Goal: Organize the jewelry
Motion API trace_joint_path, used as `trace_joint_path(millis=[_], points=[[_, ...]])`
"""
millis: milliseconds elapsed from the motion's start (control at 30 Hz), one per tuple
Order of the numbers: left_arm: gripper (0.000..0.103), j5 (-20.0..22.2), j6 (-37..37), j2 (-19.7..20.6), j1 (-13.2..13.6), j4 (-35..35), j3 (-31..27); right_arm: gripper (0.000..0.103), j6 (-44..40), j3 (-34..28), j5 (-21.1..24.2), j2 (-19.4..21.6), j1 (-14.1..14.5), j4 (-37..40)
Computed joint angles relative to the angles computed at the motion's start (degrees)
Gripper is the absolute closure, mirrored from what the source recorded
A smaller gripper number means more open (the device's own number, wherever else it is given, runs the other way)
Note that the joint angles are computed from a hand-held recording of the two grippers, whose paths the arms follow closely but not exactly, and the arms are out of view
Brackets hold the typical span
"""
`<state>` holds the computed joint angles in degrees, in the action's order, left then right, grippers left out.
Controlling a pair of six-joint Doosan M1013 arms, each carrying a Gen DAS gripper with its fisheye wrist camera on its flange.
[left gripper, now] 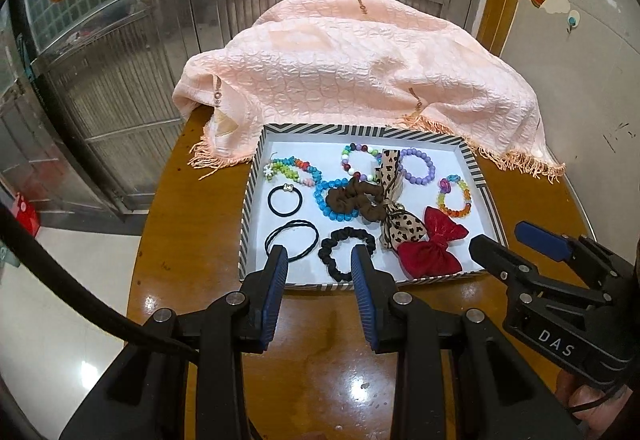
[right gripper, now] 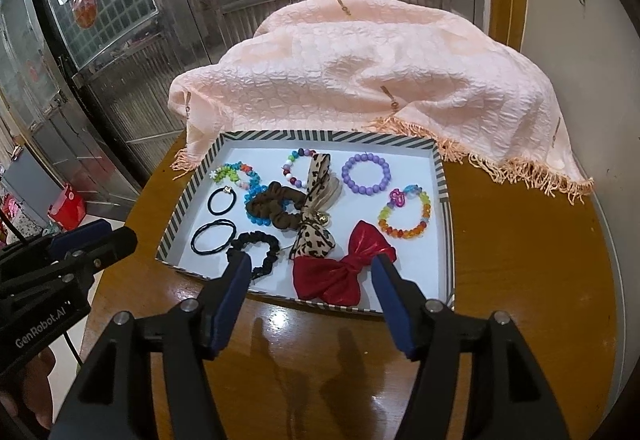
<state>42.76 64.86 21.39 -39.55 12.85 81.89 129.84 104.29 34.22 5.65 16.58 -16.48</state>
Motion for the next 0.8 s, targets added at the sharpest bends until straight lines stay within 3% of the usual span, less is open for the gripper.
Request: trace_joint_path(millis=[800], points=[[0.07,0.9,-0.1,0.8,0.3,-0.5,-0.6,0.037,-3.1,-0.8,0.8,1.1,-0.5,2.8]])
